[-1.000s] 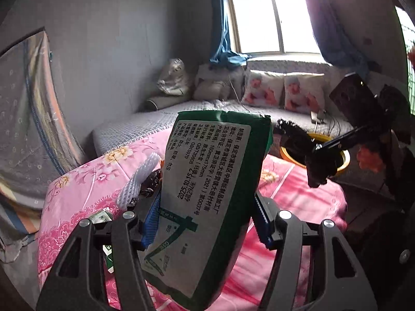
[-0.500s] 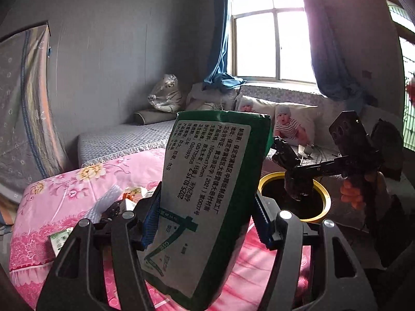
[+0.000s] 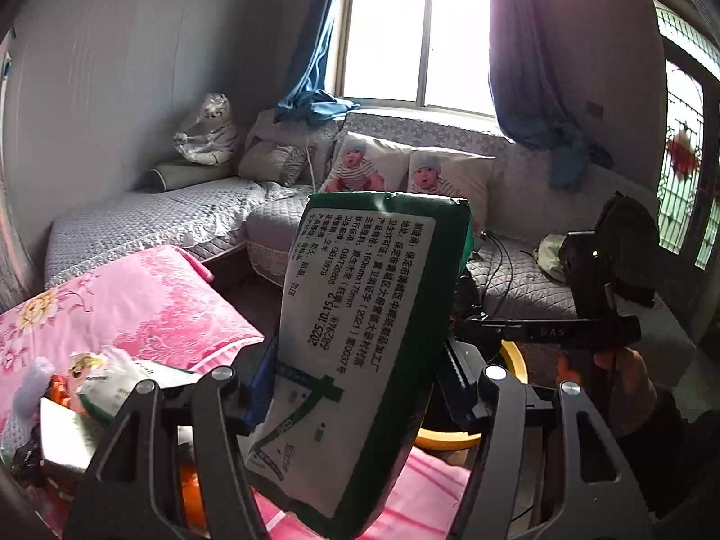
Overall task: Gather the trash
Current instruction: 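Carry both items over the yellow bin and open both tools to drop them, then grasp the white milk carton on the bedspread with the left tool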
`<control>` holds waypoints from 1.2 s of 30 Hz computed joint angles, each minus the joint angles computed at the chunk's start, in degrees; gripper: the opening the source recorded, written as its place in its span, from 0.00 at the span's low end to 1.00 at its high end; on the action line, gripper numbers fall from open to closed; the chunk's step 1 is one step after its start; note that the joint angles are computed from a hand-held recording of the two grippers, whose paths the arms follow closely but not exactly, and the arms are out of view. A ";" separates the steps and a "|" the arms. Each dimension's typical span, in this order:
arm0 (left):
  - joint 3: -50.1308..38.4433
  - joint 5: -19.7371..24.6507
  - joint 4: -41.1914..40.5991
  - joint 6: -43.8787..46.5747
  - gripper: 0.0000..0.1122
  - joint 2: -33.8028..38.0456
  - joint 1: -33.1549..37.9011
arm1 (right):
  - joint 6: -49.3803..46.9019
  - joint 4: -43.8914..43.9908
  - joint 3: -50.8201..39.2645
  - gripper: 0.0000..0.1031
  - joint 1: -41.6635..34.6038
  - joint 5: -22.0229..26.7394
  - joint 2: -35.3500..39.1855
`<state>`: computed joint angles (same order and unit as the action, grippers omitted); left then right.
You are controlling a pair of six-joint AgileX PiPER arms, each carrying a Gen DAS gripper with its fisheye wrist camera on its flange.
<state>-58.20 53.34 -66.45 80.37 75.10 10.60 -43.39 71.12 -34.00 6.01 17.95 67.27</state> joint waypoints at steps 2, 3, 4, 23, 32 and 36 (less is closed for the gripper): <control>-1.06 -5.15 1.06 -2.11 0.52 2.72 -6.54 | -5.19 4.57 1.14 0.31 -3.30 1.07 2.15; -2.00 -7.66 1.86 -3.68 0.52 4.41 -9.59 | -7.31 6.52 1.82 0.31 -4.20 0.60 3.21; -3.22 -9.78 2.85 -5.69 0.52 6.28 -12.45 | -9.58 8.69 2.30 0.31 -5.17 0.50 4.43; -11.88 -23.24 0.99 -14.12 0.78 22.75 -27.40 | -15.04 12.73 7.80 0.59 -18.96 5.10 3.33; -0.23 -26.75 -11.07 -5.64 0.84 9.83 -20.29 | -7.27 4.74 10.28 0.65 -18.88 1.67 -7.49; 4.32 -23.66 -17.69 -0.82 0.84 2.12 -12.53 | -7.56 5.37 9.95 0.65 -12.65 -0.70 -9.44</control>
